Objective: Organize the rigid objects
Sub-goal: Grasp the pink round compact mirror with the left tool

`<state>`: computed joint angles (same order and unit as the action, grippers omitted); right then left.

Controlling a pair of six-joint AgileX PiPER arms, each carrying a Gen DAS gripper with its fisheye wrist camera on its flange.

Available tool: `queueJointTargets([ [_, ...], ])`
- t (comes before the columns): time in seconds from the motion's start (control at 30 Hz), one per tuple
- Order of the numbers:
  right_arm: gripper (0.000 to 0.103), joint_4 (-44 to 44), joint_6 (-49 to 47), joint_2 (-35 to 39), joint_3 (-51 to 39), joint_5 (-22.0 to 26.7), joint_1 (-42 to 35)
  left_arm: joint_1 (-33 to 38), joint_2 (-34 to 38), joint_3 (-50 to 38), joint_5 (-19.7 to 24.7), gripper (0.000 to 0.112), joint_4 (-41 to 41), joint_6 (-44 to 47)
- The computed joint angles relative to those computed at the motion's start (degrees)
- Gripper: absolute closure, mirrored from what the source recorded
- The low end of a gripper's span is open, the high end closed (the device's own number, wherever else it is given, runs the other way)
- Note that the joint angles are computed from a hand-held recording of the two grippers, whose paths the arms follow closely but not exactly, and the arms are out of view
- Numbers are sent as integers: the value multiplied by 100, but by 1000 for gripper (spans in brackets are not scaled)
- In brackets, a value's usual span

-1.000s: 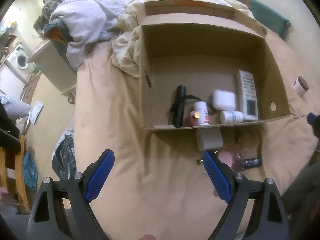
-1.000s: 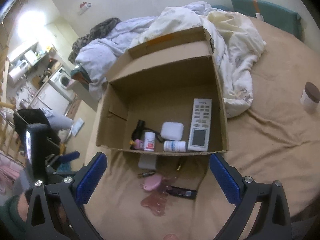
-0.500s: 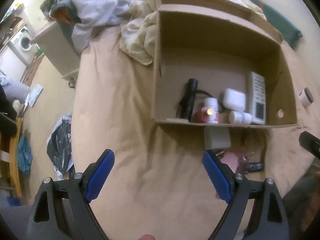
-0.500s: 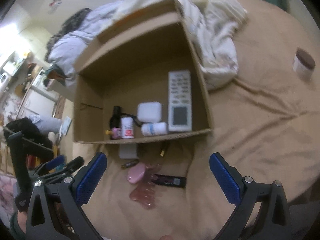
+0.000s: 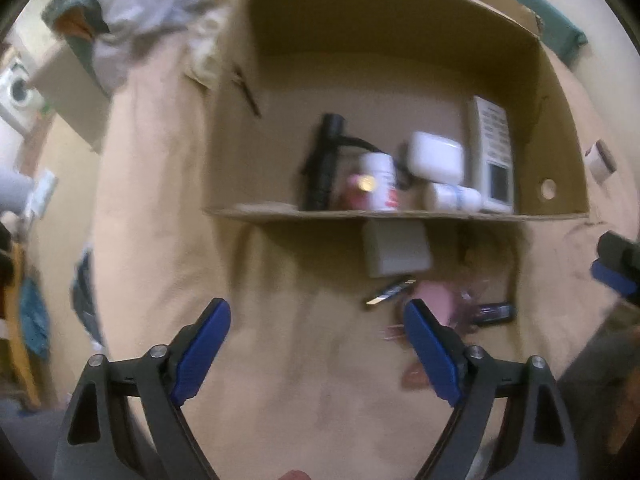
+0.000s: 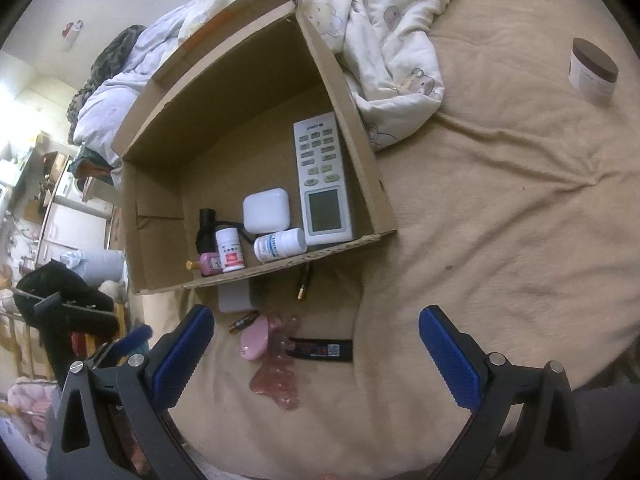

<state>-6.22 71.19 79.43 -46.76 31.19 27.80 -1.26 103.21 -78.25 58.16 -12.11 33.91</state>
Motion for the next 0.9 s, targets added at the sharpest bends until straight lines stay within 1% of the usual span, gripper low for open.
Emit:
queueJointTargets([
  [0.03,0,14,-32,-2,5,17,-9,-43,69,-43,161,58,-102,20],
  [0.07,0,28,-63,6,-1,34,-21,-133,164,-88,342,67,-179,53],
  [0.1,0,60,-110,13,1,37,-38,-206,226,-97,426,69,-209,40],
  [0.17,0,125,-195,17,3,19,-66,-348,371,-117,584,69,-277,-106],
  [0.3,0,53,-202,56,-72,70,-39,-602,578,-44,512,69,-211,-477],
  [0.37,0,-111,-138,110,-168,197,33,-668,645,-43,495,66,-244,-571],
  [0.43,0,-158,-171,130,-206,245,66,-761,719,-44,473,59,-119,-754],
  [0.5,0,-171,-209,166,-250,289,87,-825,753,-8,420,59,-66,-807],
  [0.57,0,-137,-265,195,-272,301,85,-871,690,82,329,62,-73,-759],
  [0.6,0,-124,-287,209,-279,303,83,-861,671,96,353,74,-162,-647],
  [0.63,0,-111,-316,222,-289,306,79,-880,637,112,370,77,-196,-605],
  [0.73,0,-127,-347,269,-335,347,92,-938,503,202,355,78,-179,-571],
  [0.9,0,-144,-344,311,-363,357,118,-788,280,159,558,81,-176,-395],
])
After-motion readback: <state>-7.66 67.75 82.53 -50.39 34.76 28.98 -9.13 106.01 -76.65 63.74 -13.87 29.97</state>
